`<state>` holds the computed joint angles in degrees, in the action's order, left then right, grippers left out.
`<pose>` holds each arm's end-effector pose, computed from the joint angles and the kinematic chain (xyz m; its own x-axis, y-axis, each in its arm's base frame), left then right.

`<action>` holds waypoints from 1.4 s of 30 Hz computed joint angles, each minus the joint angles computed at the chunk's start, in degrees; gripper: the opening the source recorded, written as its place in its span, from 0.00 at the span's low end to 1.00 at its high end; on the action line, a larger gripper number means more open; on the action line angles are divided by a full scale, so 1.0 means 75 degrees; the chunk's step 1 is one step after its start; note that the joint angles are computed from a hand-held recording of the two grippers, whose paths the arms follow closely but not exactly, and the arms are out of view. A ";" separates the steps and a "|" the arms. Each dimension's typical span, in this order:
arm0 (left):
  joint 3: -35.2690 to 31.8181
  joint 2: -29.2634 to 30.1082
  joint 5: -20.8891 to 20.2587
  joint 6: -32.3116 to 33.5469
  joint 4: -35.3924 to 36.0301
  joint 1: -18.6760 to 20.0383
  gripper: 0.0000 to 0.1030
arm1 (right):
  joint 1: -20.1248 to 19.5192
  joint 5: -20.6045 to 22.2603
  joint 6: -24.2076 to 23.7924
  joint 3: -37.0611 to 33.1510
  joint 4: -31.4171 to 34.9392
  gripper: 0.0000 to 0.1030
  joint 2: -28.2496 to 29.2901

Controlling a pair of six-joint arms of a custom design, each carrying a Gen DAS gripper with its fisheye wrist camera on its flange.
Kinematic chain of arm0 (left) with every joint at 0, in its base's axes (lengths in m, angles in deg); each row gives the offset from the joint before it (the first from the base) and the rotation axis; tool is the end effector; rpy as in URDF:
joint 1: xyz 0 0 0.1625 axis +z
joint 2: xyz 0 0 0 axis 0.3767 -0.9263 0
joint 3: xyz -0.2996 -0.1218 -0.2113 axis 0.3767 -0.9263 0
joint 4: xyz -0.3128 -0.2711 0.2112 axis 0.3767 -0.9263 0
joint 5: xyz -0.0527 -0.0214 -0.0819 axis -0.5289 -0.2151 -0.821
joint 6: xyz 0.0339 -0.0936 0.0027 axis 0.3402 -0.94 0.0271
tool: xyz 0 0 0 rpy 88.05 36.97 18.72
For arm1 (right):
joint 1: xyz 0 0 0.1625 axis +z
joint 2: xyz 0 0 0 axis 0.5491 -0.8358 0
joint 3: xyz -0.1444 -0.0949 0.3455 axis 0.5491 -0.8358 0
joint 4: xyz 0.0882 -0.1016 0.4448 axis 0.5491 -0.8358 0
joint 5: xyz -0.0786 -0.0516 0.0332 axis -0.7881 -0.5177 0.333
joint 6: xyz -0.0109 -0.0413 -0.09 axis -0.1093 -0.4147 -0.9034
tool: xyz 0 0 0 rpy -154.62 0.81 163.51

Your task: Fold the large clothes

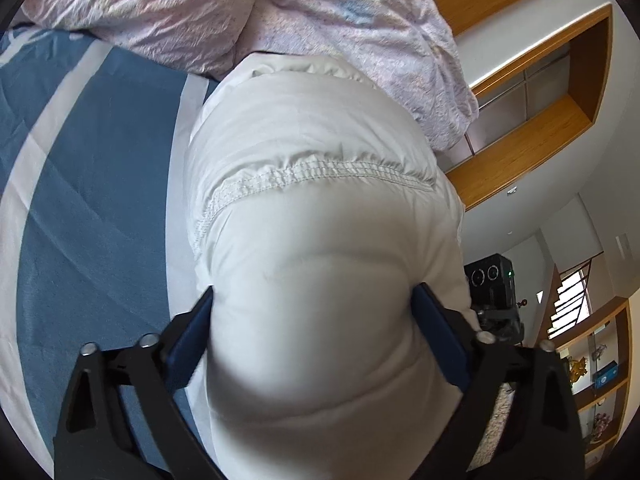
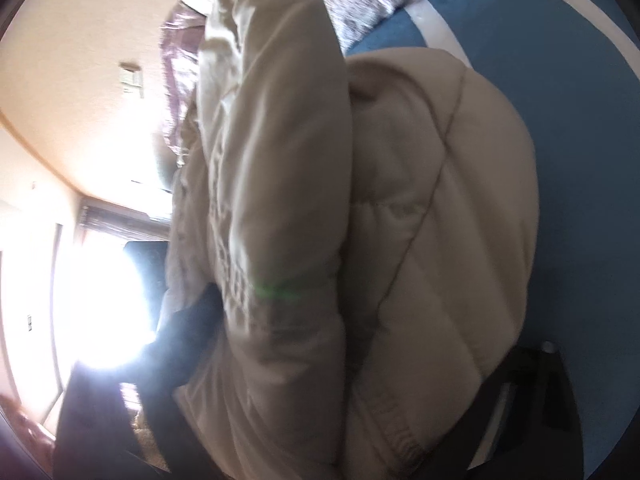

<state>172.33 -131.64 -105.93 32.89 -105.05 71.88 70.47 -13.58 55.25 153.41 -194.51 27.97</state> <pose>0.1446 -0.4828 0.3694 -0.8726 0.4753 0.1125 0.4376 0.8631 -0.2523 0.2441 -0.4132 -0.0886 -0.9777 0.0017 -0.2101 0.1084 0.8605 -0.4978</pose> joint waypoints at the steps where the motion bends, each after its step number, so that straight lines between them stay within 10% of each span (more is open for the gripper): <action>1: -0.0017 -0.0019 -0.0041 -0.0012 0.0036 -0.0008 0.82 | -0.0009 0.0034 -0.0065 0.0030 -0.0147 0.77 0.0029; 9: -0.0200 -0.0199 -0.0520 0.0039 0.0056 0.0040 0.76 | 0.0176 0.0285 -0.0422 -0.0431 -0.0247 0.64 0.0209; 24: -0.1527 0.0461 -0.0737 -0.0122 -0.0805 0.0734 0.76 | 0.0471 0.0498 -0.1033 -0.3354 0.2475 0.64 0.1263; 42: -0.1910 0.1111 -0.0122 -0.0347 -0.1799 0.1065 0.77 | 0.0964 -0.0758 -0.0833 -0.5445 0.3984 0.70 0.2415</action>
